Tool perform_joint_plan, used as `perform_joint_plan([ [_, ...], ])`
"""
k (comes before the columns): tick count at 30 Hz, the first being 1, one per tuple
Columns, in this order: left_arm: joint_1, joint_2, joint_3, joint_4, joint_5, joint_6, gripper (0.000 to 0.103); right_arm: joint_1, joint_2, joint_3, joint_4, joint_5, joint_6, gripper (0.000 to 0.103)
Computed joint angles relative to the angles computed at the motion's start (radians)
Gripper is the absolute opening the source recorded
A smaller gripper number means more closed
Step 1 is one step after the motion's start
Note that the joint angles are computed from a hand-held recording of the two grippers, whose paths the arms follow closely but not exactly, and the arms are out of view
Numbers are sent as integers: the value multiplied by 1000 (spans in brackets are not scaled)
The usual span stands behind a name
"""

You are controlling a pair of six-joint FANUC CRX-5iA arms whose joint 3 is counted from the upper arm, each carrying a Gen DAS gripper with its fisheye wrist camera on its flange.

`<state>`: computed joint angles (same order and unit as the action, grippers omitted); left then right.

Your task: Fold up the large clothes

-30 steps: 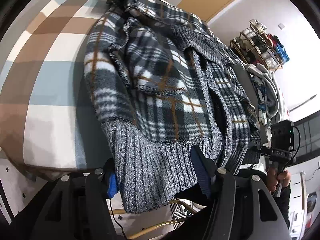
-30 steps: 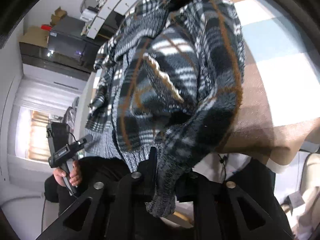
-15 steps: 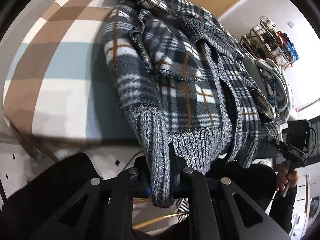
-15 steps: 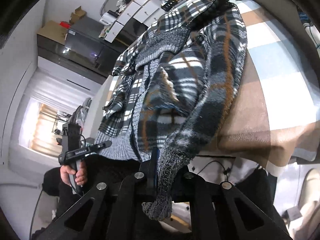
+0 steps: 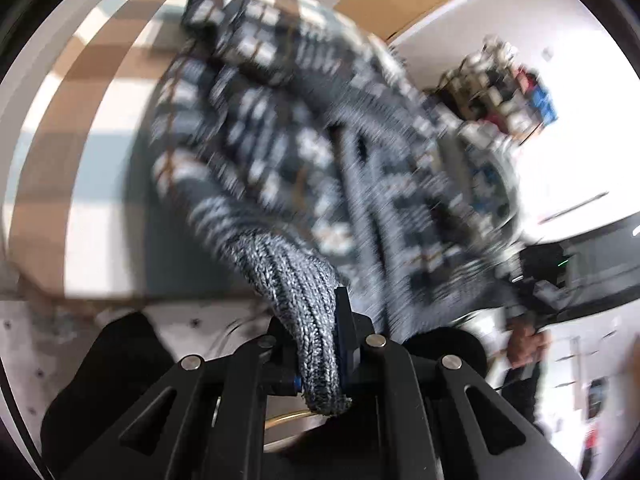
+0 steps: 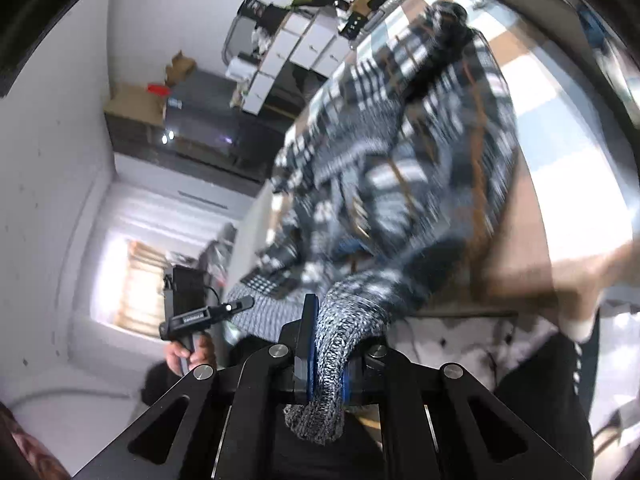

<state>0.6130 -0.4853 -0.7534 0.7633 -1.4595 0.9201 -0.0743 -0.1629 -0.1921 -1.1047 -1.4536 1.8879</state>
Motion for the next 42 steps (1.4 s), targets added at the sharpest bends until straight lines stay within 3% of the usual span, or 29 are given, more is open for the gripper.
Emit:
perform_joint_plan([
  [6,-114,240,213,145,62,148,7,38,131,208,-44,60,-156,8],
  [10,-160,400,348,176,114,271,7,80,283,404,19,107,-341,9],
  [15,-175,528,446,168,183,361,7,120,476,637,135,113,-537,9],
  [20,-171,661,527,121,162,446,7,162,697,894,260,29,-717,11],
  [23,-170,712,554,126,133,474,7,158,777,973,264,11,-776,11],
  [27,-159,735,570,159,90,451,9,133,786,958,233,45,-766,15],
  [29,-148,732,588,150,65,439,11,120,752,904,221,114,-744,43],
  [30,-143,729,591,146,58,445,12,115,724,863,213,170,-733,51],
  [31,-140,726,591,148,53,450,13,109,698,826,210,221,-721,69],
  [32,-140,726,594,147,53,454,14,102,667,784,200,277,-695,77],
  [35,-148,715,593,142,85,481,26,107,628,759,180,304,-582,77],
  [37,-148,682,567,155,138,479,49,151,604,760,261,316,-532,78],
  [39,-145,632,551,116,210,506,63,218,571,747,381,332,-484,81],
  [42,-140,561,540,47,272,516,63,341,512,695,571,362,-373,81],
])
